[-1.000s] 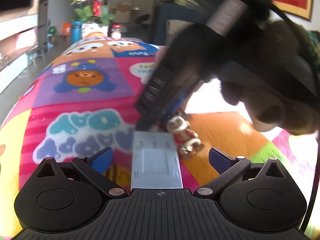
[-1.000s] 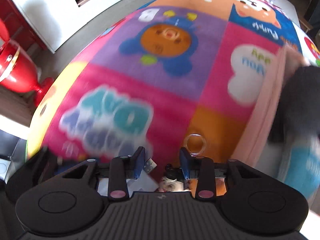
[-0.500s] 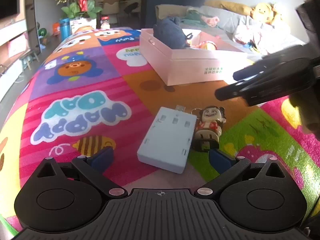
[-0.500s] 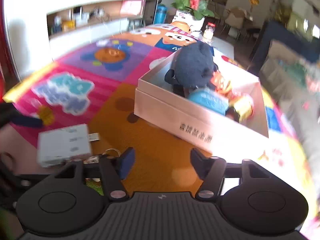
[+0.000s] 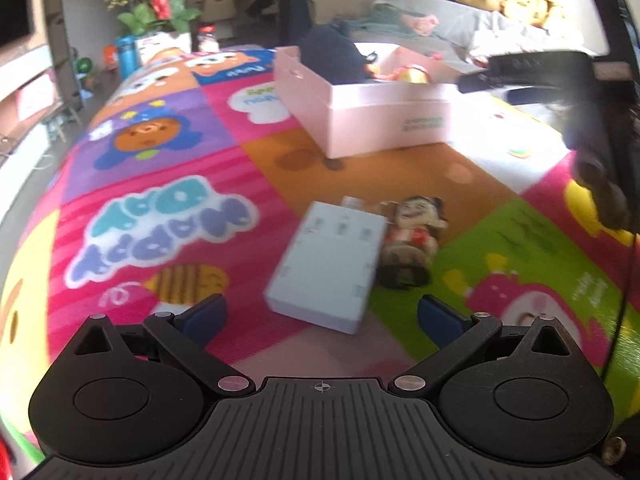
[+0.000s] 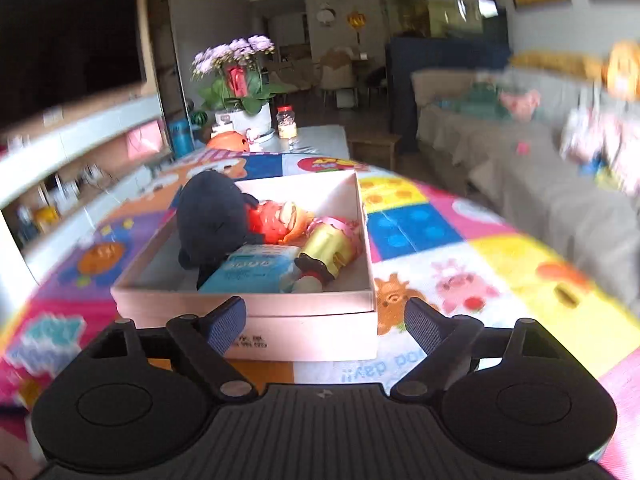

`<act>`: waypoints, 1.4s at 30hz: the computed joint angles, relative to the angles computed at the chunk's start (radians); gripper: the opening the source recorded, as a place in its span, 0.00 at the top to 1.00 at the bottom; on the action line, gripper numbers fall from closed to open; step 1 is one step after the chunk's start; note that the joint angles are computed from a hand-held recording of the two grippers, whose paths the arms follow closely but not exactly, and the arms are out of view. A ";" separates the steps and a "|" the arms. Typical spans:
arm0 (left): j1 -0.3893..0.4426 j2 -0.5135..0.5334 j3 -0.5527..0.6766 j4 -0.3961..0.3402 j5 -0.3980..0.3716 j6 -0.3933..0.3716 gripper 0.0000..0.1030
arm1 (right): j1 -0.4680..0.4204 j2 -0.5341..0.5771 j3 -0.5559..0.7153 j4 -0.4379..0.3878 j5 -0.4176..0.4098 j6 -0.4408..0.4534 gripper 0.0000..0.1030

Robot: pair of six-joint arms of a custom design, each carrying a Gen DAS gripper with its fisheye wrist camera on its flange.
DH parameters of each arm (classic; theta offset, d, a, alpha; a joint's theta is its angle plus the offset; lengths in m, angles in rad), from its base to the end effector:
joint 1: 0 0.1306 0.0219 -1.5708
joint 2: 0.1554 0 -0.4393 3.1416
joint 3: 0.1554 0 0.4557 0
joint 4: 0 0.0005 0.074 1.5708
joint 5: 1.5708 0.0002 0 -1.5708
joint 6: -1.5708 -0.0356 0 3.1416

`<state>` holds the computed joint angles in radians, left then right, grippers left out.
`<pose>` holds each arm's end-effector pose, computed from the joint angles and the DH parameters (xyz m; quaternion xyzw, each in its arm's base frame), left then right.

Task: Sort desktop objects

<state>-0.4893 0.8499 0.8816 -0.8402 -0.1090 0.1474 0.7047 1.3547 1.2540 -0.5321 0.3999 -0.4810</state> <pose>0.2817 -0.1462 0.4367 0.1377 0.9168 -0.0682 0.3686 0.4166 0.3354 0.4600 -0.0084 0.8788 0.1006 0.4664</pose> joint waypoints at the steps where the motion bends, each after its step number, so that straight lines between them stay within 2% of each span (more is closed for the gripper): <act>1: -0.004 0.001 -0.002 0.007 0.001 -0.002 0.00 | -0.016 0.000 -0.003 0.005 -0.047 -0.030 0.15; 3: -0.006 0.006 -0.003 0.021 0.015 0.001 0.00 | -0.039 0.013 0.004 0.010 -0.133 -0.072 0.15; 4: -0.005 0.007 -0.002 0.024 0.026 0.006 0.00 | -0.044 0.024 0.011 0.011 -0.164 -0.082 0.08; 5: -0.005 0.007 -0.002 0.026 0.032 0.009 0.00 | -0.042 0.030 0.013 0.018 -0.160 -0.086 0.04; 8: -0.007 0.004 -0.005 0.024 0.033 0.007 0.00 | -0.026 0.048 0.029 0.016 -0.142 -0.081 0.03; 11: -0.008 -0.002 -0.008 0.020 0.028 0.006 0.00 | -0.038 0.038 0.011 0.060 -0.286 -0.056 0.06; 12: -0.008 -0.004 -0.008 0.019 0.027 0.007 0.00 | -0.034 0.031 0.005 0.068 -0.308 -0.041 0.06; 15: -0.005 -0.010 -0.008 0.011 0.029 0.006 0.00 | 0.015 0.007 -0.010 0.088 -0.249 0.060 0.06; 19: -0.011 -0.018 -0.013 0.009 0.024 -0.011 0.00 | 0.060 -0.012 -0.005 0.025 -0.401 0.184 0.06; 22: -0.018 -0.019 -0.017 0.015 0.015 -0.017 0.00 | 0.101 0.008 0.011 -0.044 -0.418 0.229 0.11; 24: -0.019 -0.021 -0.019 0.016 0.022 -0.016 0.00 | 0.114 0.030 0.025 -0.083 -0.425 0.217 0.16; 26: -0.019 -0.025 -0.020 0.016 0.029 -0.018 0.00 | 0.107 0.049 0.035 -0.105 -0.477 0.189 0.29; 28: -0.020 -0.024 -0.021 0.018 0.029 -0.020 0.00 | 0.104 0.056 0.038 -0.111 -0.518 0.193 0.36; 34: -0.023 -0.020 -0.023 0.038 0.045 -0.019 0.00 | 0.121 0.036 0.025 -0.123 -0.392 0.276 0.42; 38: -0.026 -0.009 -0.022 0.057 0.066 -0.026 0.00 | 0.081 0.028 0.030 -0.150 -0.304 0.230 0.42; 42: -0.034 0.008 -0.018 0.079 0.084 -0.031 0.00 | 0.028 0.011 0.019 -0.122 -0.323 0.168 0.39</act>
